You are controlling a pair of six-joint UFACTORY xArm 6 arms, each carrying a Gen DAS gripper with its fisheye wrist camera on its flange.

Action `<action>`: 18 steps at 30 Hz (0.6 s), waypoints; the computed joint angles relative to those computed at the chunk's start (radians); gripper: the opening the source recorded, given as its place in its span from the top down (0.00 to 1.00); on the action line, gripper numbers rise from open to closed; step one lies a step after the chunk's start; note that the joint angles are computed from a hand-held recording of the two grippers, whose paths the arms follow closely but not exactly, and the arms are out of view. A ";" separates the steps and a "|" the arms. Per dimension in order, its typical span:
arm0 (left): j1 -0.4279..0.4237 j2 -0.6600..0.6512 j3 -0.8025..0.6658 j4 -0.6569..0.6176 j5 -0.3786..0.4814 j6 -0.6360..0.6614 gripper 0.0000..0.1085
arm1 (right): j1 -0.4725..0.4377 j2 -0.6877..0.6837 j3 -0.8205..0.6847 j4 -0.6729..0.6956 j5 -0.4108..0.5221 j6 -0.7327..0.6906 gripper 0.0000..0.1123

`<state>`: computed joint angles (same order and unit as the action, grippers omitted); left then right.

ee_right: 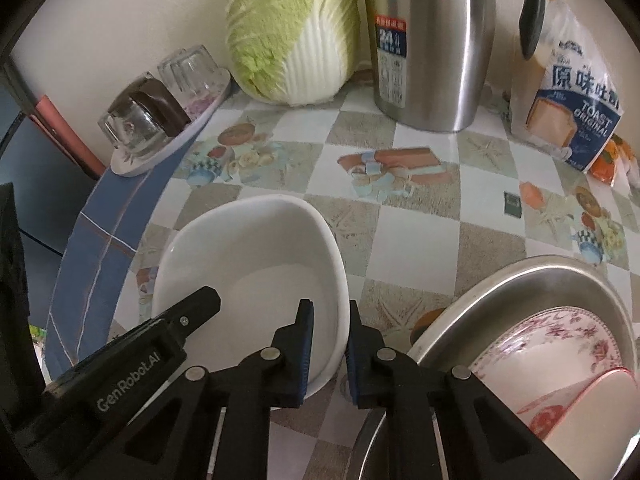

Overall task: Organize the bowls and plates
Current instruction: 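Close the left tool on the white square bowl's rim, then lift the square bowl with the left tool and carry it over the basin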

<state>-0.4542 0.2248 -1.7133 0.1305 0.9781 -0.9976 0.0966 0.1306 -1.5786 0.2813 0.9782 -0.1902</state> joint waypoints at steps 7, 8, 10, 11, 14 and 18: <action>-0.048 0.000 -0.106 0.090 0.049 0.018 0.88 | -0.030 -0.094 0.041 0.055 -0.030 -0.026 0.86; -0.055 0.000 -0.118 0.100 0.053 0.020 0.88 | -0.034 -0.103 0.044 0.059 -0.032 -0.026 0.86; -0.071 -0.001 -0.141 0.120 0.055 0.018 0.88 | -0.043 -0.138 0.061 0.064 -0.041 -0.032 0.86; -0.079 -0.005 -0.146 0.131 0.057 0.017 0.88 | -0.047 -0.153 0.070 0.064 -0.047 -0.033 0.86; -0.113 -0.010 -0.173 0.178 0.077 0.004 0.88 | -0.065 -0.203 0.098 0.078 -0.053 -0.044 0.86; -0.160 -0.012 -0.199 0.224 0.099 -0.001 0.88 | -0.101 -0.271 0.144 0.104 -0.054 -0.065 0.85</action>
